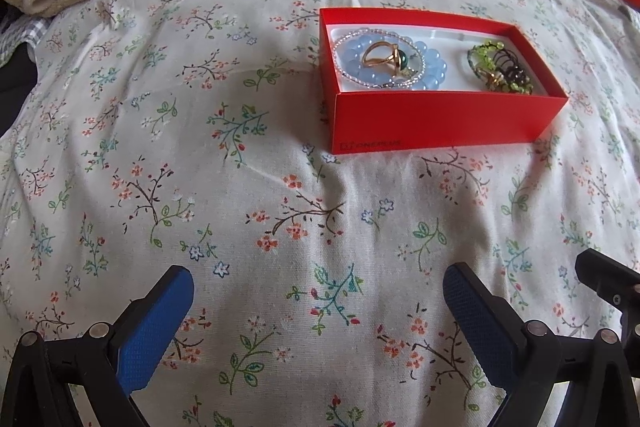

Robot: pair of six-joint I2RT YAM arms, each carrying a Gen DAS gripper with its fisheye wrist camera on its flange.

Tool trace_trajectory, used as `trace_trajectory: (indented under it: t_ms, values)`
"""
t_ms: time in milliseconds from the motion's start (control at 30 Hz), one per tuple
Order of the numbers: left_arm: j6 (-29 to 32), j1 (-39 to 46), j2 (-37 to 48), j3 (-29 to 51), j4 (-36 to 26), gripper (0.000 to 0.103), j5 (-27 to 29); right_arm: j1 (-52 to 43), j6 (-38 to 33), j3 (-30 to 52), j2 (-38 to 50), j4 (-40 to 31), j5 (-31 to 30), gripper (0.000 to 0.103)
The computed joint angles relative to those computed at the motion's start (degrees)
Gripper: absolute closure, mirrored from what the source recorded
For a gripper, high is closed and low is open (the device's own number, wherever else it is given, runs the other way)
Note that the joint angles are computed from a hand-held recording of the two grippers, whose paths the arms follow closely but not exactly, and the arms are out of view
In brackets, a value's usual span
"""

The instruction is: Organize jewelry

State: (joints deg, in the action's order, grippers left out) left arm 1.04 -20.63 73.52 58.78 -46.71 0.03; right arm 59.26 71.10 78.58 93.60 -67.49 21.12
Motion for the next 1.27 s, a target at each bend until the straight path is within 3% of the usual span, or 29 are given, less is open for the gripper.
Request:
trace_trajectory:
  t_ms: [1267]
  values:
    - [0.2,-0.43,-0.41,-0.12,0.0,0.001,-0.15,-0.21,0.55,-0.37,-0.09,-0.35,0.51,0.0]
